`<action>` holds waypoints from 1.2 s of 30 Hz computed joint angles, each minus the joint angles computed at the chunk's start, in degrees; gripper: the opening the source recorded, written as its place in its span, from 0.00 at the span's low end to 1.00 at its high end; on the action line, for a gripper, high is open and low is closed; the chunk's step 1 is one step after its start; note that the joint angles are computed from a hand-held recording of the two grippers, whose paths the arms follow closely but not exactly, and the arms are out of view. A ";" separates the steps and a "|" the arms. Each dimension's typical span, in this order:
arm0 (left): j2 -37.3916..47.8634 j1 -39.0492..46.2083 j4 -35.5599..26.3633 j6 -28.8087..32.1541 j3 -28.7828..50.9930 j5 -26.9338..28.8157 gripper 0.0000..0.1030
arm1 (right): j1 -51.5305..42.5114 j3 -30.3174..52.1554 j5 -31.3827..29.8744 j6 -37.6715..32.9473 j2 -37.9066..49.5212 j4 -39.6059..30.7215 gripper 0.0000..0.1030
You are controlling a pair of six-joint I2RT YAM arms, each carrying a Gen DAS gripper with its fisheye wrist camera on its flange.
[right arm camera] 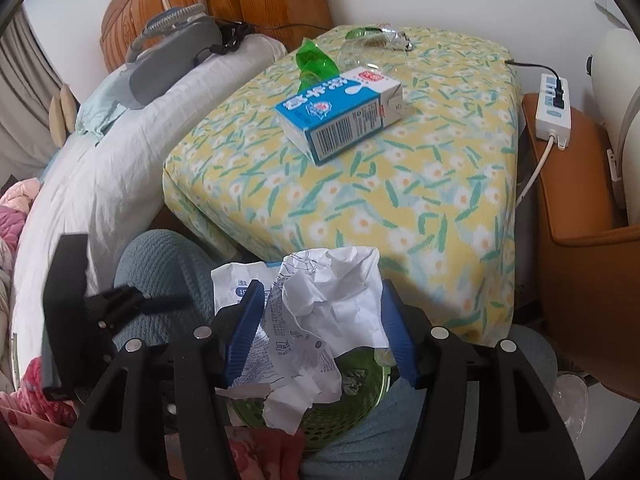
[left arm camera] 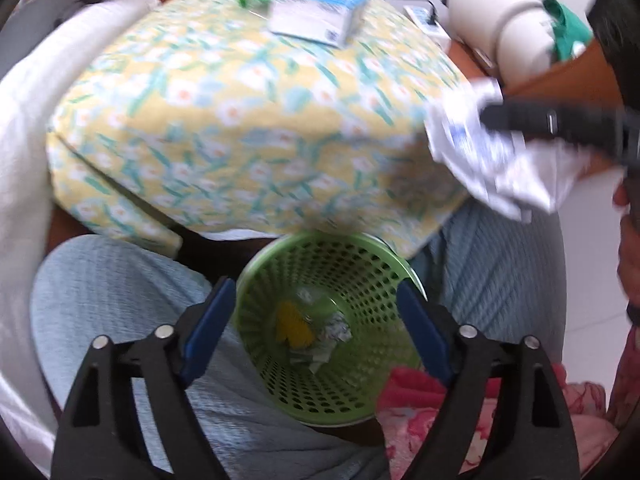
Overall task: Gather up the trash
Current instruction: 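Lower both tools over the wastebasket and open the left gripper, then grasp the green plastic bag with the left gripper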
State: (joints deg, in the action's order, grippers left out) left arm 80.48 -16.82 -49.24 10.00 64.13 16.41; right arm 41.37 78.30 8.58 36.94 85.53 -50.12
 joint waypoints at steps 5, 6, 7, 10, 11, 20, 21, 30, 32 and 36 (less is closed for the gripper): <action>-1.23 5.07 -1.13 -1.30 2.70 0.07 0.82 | 0.84 -2.42 -2.07 0.33 0.54 -0.15 0.58; -1.62 5.61 -1.08 -1.50 2.88 -0.16 0.83 | 0.99 -2.71 -2.41 0.26 0.71 -0.23 0.58; -2.21 6.73 -1.09 -1.48 3.27 -0.35 0.83 | 1.34 -3.10 -3.03 0.12 1.20 -0.59 0.58; -2.81 8.82 -1.01 -1.22 4.13 -0.64 0.83 | 2.37 -3.91 -4.83 -0.34 2.79 -1.32 0.58; -2.79 9.13 -0.49 -1.36 3.96 -0.79 0.83 | 2.59 -4.14 -5.53 -0.45 3.33 -1.47 0.58; -3.46 10.91 -1.11 -1.42 4.97 -1.13 0.83 | 4.37 -3.71 -5.70 1.00 6.08 -3.08 0.87; -3.56 10.87 -1.11 -1.44 4.91 -1.15 0.83 | 4.36 -3.71 -5.34 1.12 5.86 -3.06 0.89; -3.64 10.03 -1.13 -1.84 5.38 -1.38 0.87 | 2.34 -1.81 -2.45 0.32 3.36 -3.42 0.91; -3.69 9.83 -1.18 -1.92 5.62 -1.32 0.87 | 2.11 -1.11 -1.65 0.06 2.61 -3.52 0.91; -2.97 9.38 -1.14 -2.10 6.90 -1.31 0.87 | 0.97 1.76 0.03 -1.23 3.23 -2.75 0.91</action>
